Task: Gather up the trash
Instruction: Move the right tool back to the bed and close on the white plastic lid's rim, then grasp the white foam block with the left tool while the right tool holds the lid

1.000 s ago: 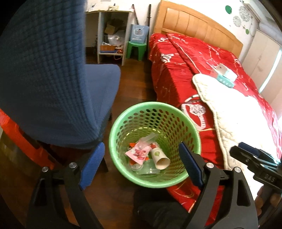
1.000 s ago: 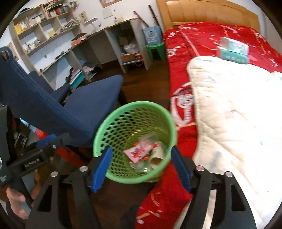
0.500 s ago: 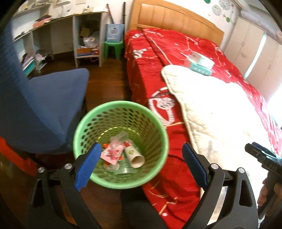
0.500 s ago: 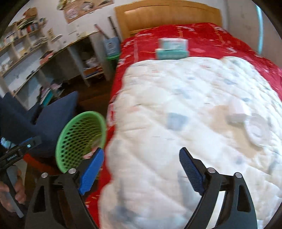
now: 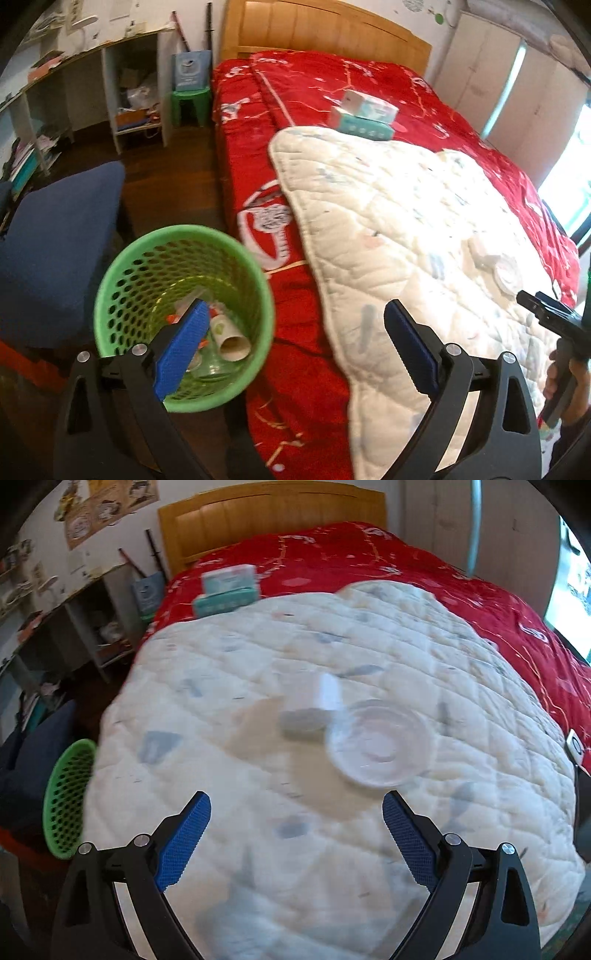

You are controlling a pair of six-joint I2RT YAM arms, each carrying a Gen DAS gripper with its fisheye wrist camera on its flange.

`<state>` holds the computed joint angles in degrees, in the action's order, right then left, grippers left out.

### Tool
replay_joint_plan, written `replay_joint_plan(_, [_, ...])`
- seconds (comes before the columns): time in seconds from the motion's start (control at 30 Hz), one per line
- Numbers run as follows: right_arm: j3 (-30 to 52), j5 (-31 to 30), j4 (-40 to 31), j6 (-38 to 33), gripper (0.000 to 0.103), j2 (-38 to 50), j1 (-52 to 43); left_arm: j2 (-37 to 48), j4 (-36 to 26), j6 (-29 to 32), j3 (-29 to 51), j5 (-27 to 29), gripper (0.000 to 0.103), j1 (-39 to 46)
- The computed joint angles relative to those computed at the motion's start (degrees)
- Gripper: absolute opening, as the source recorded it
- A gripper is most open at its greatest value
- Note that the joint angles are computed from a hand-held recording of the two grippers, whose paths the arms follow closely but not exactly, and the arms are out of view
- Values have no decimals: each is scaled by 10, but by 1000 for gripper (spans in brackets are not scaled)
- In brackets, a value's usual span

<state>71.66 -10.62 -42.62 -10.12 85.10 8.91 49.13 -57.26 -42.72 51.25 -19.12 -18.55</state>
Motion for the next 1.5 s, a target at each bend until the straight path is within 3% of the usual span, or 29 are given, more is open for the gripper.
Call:
replay_joint_plan(0.33, [55, 10, 14, -61, 93, 97, -60, 115, 61, -4, 54, 8, 94, -36])
replay_joint_plan(0.9, [129, 17, 25, -71, 94, 209, -53, 323, 133, 39, 207, 72, 94, -47])
replay_joint_plan(1.27, [122, 10, 17, -95, 89, 197, -68, 487, 168, 47, 345, 135, 94, -65])
replay_joint_plan(1.5, [100, -3, -6, -124, 89, 162, -98, 614, 143, 43, 478, 153, 94, -85])
